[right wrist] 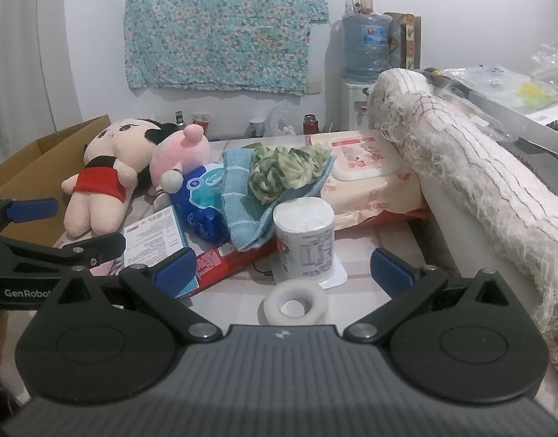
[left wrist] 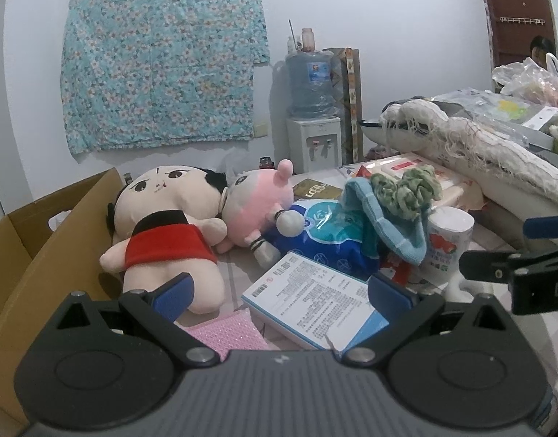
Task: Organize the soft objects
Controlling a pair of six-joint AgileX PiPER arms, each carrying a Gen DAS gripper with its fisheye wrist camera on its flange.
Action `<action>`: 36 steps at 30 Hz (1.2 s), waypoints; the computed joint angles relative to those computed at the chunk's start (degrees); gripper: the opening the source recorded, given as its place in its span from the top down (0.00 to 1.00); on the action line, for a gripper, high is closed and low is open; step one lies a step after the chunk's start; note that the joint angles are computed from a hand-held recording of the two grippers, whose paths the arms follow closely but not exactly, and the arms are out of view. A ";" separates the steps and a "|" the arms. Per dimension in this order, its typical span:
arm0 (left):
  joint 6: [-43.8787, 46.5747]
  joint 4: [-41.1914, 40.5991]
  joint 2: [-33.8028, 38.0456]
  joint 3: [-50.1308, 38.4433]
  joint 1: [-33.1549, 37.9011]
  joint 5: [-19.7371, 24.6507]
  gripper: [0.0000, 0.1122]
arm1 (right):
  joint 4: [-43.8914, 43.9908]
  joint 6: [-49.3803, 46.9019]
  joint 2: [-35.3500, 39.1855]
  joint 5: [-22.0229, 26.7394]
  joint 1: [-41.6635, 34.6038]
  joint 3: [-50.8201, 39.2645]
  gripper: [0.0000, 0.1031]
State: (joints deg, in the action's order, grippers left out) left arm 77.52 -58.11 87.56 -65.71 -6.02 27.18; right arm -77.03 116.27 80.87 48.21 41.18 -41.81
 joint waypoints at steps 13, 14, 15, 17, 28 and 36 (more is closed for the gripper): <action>-0.01 -0.01 0.27 -0.32 0.25 0.81 0.09 | 0.29 -0.42 -0.13 -0.10 0.05 -0.09 0.01; 0.05 -0.01 0.20 -0.27 0.23 0.77 0.09 | 0.32 -0.45 -0.03 -0.07 0.06 -0.14 0.01; 0.08 0.04 0.16 -0.27 0.27 0.87 0.09 | 0.29 -0.37 0.00 0.03 0.11 -0.15 0.01; 0.33 -0.21 0.18 -0.24 0.26 0.93 0.09 | 0.25 -0.25 0.11 -0.10 0.07 -0.16 0.01; 0.32 -0.07 0.13 0.20 -0.05 0.52 0.09 | 0.39 -0.39 0.00 -0.03 0.18 -0.16 0.01; 1.02 -0.61 0.39 0.27 0.44 0.96 0.09 | 0.31 -0.34 -0.06 -0.06 0.15 -0.10 0.01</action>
State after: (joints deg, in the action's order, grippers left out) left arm 78.54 -58.71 87.95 -65.43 -5.58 28.14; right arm -76.72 115.94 80.81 48.14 41.34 -41.90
